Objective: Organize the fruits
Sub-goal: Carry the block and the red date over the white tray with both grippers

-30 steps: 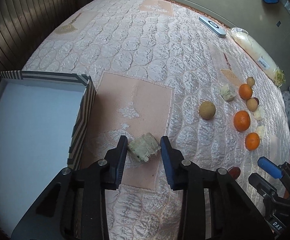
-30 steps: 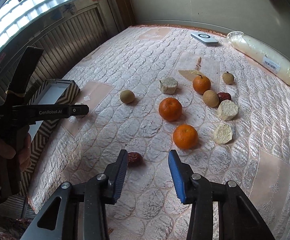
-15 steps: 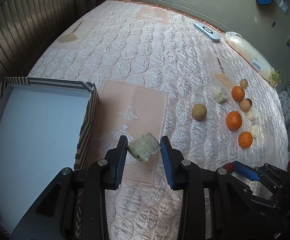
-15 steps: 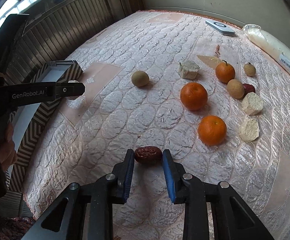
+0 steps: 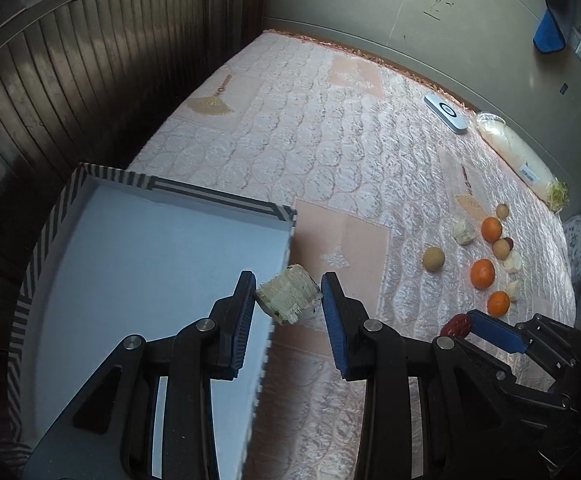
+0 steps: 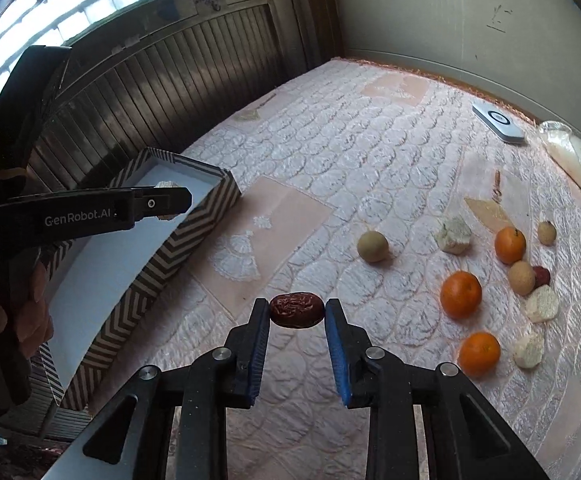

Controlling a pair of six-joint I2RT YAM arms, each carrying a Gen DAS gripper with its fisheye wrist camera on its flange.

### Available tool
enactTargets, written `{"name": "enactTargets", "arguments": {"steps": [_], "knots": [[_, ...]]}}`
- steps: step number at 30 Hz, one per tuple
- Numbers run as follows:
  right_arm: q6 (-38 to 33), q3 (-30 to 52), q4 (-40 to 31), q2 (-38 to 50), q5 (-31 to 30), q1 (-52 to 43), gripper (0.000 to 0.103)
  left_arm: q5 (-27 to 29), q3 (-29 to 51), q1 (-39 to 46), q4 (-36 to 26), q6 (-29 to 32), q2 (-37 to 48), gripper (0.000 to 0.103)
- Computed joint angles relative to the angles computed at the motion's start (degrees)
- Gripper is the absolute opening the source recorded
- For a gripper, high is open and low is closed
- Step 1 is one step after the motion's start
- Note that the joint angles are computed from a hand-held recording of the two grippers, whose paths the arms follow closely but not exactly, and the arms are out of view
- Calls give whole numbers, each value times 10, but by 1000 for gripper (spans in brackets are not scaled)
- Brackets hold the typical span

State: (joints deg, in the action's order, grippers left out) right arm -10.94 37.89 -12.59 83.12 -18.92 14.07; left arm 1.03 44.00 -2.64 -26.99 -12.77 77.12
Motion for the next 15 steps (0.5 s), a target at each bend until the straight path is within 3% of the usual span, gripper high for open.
{"name": "enactTargets", "arguments": {"steps": [6, 15], "knots": [[27, 67, 16, 56, 17, 92, 27, 13, -5, 97, -6, 44, 1, 33], [38, 188, 24, 181, 27, 173, 27, 1, 9, 168, 37, 86, 71, 33]]}}
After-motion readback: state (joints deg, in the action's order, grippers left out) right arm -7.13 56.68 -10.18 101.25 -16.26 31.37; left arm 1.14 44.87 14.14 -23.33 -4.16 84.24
